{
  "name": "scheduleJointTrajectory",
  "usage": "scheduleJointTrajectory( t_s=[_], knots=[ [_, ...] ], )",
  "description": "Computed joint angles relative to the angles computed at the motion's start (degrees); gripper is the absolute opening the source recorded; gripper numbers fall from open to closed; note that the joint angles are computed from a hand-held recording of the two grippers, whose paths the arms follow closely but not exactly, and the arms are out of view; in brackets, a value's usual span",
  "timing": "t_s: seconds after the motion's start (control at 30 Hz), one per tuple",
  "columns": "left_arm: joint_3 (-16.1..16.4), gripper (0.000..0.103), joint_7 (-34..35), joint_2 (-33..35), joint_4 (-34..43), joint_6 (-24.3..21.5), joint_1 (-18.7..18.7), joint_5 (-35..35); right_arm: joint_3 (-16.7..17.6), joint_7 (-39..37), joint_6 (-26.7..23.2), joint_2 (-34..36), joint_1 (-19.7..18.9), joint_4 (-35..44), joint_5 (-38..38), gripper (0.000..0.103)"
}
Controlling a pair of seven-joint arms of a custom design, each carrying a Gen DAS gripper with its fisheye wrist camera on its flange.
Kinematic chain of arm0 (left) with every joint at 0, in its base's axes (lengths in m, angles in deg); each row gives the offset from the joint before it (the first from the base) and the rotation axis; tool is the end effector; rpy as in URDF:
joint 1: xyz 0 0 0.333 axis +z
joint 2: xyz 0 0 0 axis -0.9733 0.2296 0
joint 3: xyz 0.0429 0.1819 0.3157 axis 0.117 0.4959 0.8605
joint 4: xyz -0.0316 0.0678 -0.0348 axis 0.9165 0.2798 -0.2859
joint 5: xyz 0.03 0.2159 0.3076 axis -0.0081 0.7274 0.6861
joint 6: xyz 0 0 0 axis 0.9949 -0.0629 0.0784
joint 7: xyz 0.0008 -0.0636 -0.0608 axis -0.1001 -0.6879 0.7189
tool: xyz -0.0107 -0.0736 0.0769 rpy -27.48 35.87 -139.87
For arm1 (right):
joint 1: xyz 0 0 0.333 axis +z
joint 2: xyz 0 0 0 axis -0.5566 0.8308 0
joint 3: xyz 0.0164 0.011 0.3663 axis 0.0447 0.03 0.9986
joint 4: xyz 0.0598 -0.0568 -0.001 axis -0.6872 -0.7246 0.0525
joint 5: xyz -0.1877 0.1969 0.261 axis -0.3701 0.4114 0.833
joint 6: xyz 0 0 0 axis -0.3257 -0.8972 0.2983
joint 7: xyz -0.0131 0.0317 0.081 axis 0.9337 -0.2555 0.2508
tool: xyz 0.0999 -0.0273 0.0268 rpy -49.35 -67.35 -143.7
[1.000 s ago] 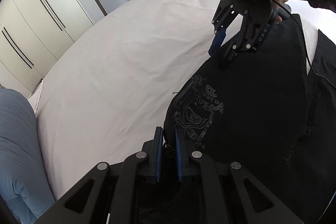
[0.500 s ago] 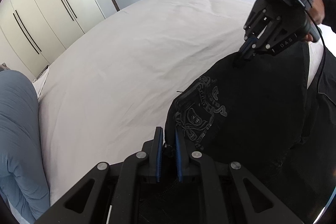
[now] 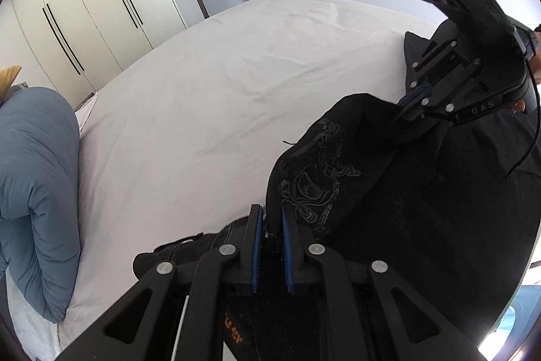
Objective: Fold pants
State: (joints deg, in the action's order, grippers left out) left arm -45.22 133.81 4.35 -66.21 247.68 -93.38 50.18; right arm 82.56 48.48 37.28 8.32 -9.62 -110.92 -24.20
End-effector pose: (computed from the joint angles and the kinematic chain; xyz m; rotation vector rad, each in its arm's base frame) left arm 0.6947 -0.3370 0.4547 -0.9820 2.3643 -0.6506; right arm 0.5624 0.3121 0.7115 -2.4125 1.2682 -0.2541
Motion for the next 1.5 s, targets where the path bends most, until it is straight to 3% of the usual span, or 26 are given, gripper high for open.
scheduleJointTrajectory(
  t_s=[0.17,0.27,0.4,0.43,0.57,0.63,0.7,0.8,0.97,1.13,1.37,1.5],
  knots=[
    [2.6,0.012,-3.3,-7.4,-14.3,5.3,-1.7,5.1,2.7,2.7,2.0,-9.7,4.1,-13.4,-12.5,0.002],
    [6.6,0.012,-8.9,-10.9,-21.8,8.1,-5.6,13.0,6.2,6.4,2.1,-14.3,6.3,-19.7,-19.8,0.002],
    [7.9,0.012,-16.1,-13.7,-28.8,12.4,-6.1,18.7,10.1,10.7,1.3,-18.1,7.8,-24.9,-25.5,0.002],
    [8.8,0.012,-18.4,-14.3,-30.0,13.3,-6.9,20.6,11.1,11.5,0.9,-18.6,8.2,-25.9,-26.9,0.002],
    [19.3,0.012,-37.7,-15.8,-32.9,16.1,-16.0,40.3,14.4,15.8,-1.8,-18.7,10.1,-26.9,-30.9,0.002],
    [20.4,0.012,-43.5,-16.1,-33.5,16.3,-17.1,45.2,15.4,16.9,-3.7,-18.6,11.2,-26.8,-33.2,0.002],
    [20.0,0.012,-46.8,-16.2,-34.0,16.7,-16.3,47.0,17.0,18.0,-5.2,-13.7,12.4,-22.5,-37.2,0.002],
    [19.0,0.012,-50.1,-16.2,-33.9,18.1,-14.2,49.2,15.9,15.7,-8.6,-11.8,16.0,-20.0,-40.0,0.002],
    [14.9,0.012,-47.7,-15.2,-33.2,21.1,-7.9,49.3,13.6,15.0,-11.0,-9.6,19.3,-16.6,-40.6,0.002],
    [14.4,0.012,-56.2,-16.0,-34.0,20.9,-8.4,58.3,11.9,13.4,-9.7,-12.0,19.2,-20.1,-39.1,0.002],
    [8.8,0.012,-53.2,-14.9,-33.8,18.5,-3.7,57.9,11.9,14.5,-6.8,-12.8,17.6,-25.0,-37.5,0.002],
    [7.7,0.011,-51.1,-14.2,-33.6,19.0,-2.3,57.3,12.1,15.3,-5.1,-12.4,17.2,-26.7,-37.8,0.002]
  ],
)
